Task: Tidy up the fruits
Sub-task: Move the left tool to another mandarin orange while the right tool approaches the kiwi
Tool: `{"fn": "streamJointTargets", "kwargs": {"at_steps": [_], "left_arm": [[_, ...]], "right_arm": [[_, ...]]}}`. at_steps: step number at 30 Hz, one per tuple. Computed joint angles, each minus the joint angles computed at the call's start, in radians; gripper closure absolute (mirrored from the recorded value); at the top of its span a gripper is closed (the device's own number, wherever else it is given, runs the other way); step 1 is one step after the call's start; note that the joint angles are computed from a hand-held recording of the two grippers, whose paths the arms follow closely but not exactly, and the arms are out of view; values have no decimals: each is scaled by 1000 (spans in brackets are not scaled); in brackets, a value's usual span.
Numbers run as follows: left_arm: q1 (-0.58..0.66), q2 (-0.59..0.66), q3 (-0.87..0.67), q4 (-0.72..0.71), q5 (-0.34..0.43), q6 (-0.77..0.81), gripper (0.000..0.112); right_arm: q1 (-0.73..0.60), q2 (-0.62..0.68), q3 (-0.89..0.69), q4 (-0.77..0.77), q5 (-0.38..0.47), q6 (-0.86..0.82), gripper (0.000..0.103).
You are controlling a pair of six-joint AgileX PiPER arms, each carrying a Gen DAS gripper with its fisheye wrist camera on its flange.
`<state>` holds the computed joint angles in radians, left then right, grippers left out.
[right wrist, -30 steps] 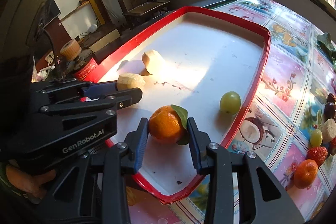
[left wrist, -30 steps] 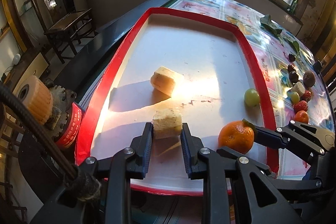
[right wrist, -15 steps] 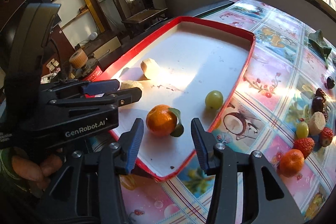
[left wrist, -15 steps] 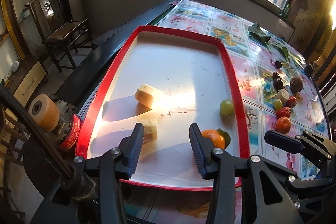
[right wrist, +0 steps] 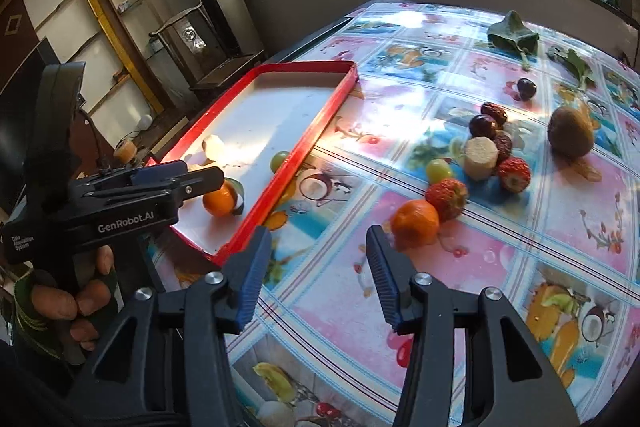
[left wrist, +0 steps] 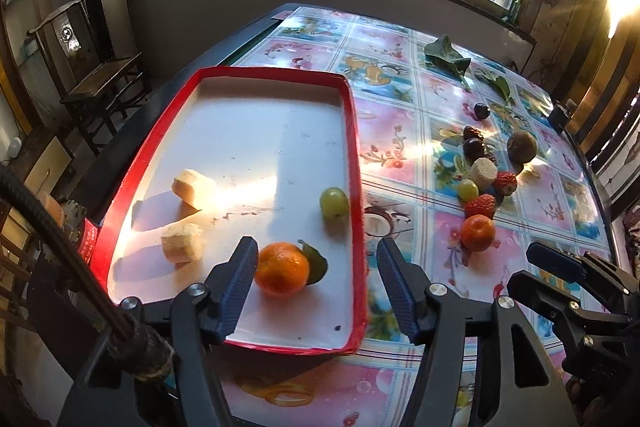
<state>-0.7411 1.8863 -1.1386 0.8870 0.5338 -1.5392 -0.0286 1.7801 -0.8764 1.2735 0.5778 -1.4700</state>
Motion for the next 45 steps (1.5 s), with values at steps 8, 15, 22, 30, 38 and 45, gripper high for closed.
{"fn": "streamJointTargets", "kwargs": {"at_steps": [8, 15, 22, 30, 38, 45], "left_arm": [[-64, 61, -91, -75, 5, 82, 46], [-91, 106, -163, -160, 4, 185, 45], [-103, 160, -243, -268, -5, 307, 44], [-85, 251, -378, -386, -15, 461, 44], [-50, 360, -527, -529, 6, 624, 44], [-20, 435, -622, -638, 28, 733, 44]], "right_arm": [[-145, -29, 46, 25, -19, -56, 43], [-267, -9, 37, 21, 5, -62, 43], [-319, 13, 21, 23, 27, -66, 43], [-339, 105, -95, -9, 11, -11, 43], [-312, 246, -329, -104, -34, 152, 42], [-272, 395, -597, -298, -31, 383, 37]]}}
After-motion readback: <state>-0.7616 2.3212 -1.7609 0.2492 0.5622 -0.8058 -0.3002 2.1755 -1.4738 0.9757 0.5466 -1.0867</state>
